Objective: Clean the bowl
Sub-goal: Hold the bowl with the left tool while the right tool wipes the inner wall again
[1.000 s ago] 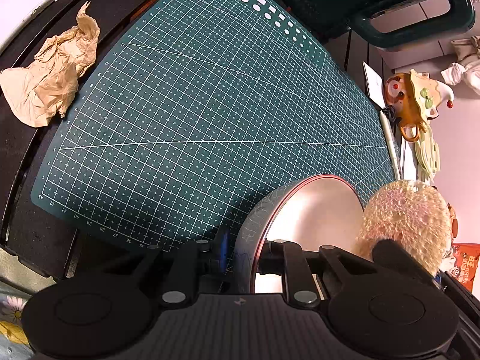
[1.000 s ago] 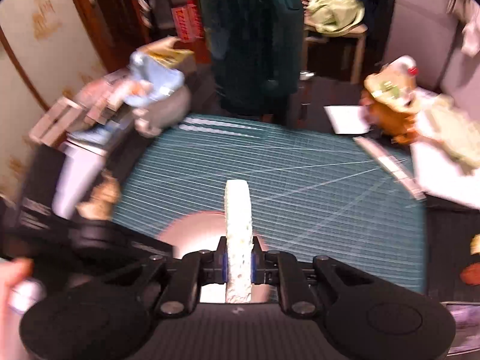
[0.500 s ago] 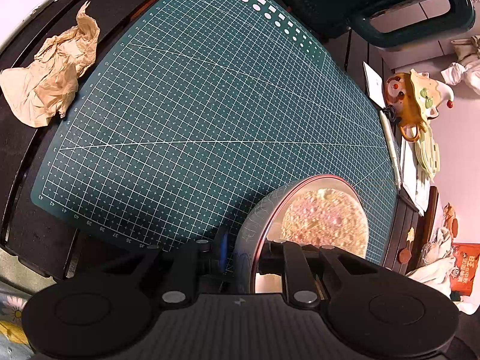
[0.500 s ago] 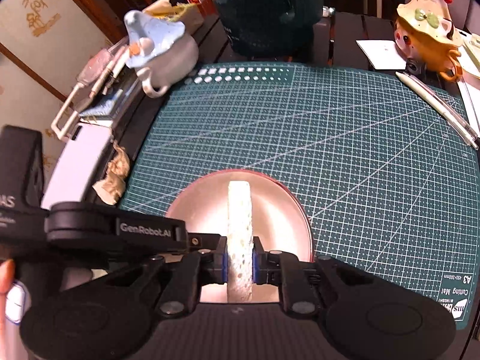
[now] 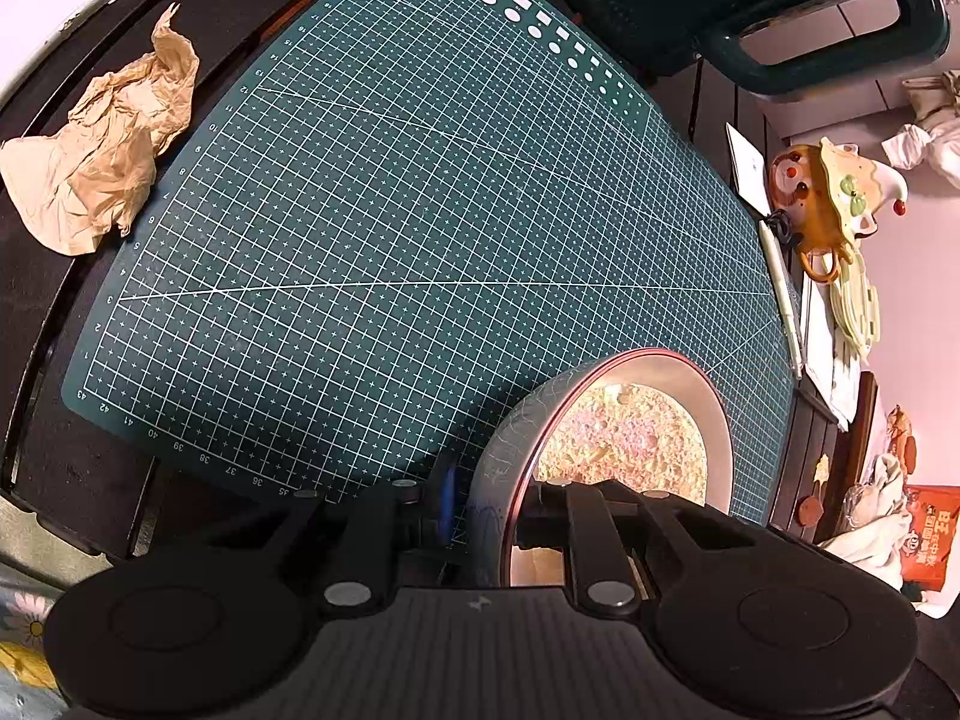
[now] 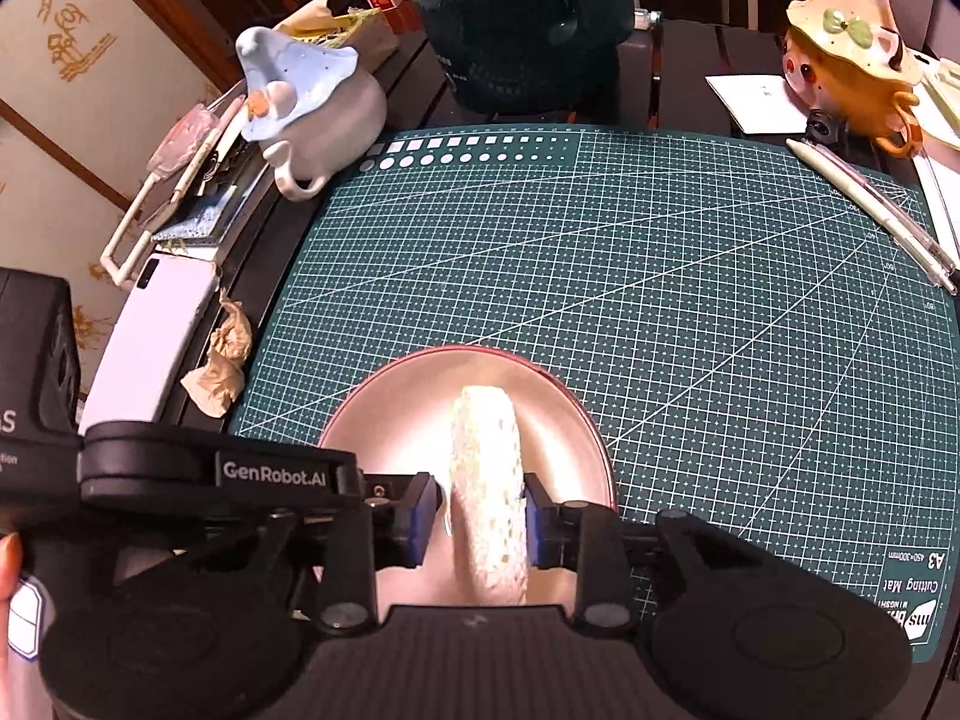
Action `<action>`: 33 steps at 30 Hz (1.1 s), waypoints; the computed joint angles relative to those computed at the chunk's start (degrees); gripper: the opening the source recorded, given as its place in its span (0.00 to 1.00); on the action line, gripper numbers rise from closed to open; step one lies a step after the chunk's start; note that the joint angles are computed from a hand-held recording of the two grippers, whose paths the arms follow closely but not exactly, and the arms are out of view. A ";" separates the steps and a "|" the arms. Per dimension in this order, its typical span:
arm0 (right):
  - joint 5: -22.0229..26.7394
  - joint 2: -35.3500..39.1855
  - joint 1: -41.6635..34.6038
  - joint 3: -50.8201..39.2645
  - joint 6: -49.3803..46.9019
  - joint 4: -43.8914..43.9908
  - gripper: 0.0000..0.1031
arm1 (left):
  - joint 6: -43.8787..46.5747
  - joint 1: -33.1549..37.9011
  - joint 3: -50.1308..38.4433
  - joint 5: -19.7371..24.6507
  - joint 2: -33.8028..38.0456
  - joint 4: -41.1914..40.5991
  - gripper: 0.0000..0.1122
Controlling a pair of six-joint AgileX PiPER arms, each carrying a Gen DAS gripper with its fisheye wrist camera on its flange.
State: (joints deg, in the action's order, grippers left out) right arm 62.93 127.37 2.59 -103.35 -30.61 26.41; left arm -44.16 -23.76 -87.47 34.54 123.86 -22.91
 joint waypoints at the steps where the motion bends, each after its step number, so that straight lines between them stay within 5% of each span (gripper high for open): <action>1: 0.97 0.33 -0.19 -0.71 0.03 0.10 0.28 | 0.00 0.02 -0.09 0.05 0.05 0.02 0.16; 6: 3.79 1.23 -0.39 -2.66 0.55 0.51 0.12 | 0.10 0.03 -0.03 0.00 0.06 -0.04 0.16; 11: -1.41 -2.94 0.54 2.00 -0.08 -1.33 0.10 | 0.40 0.08 0.19 -0.14 0.02 -0.23 0.16; 22: -2.53 -3.48 2.59 3.24 0.75 -2.44 0.10 | -0.30 -0.14 -0.17 0.01 0.13 0.20 0.16; 33: -16.17 -11.58 8.67 13.06 10.85 -21.81 0.09 | -0.35 -0.11 -0.21 0.16 -0.04 0.23 0.16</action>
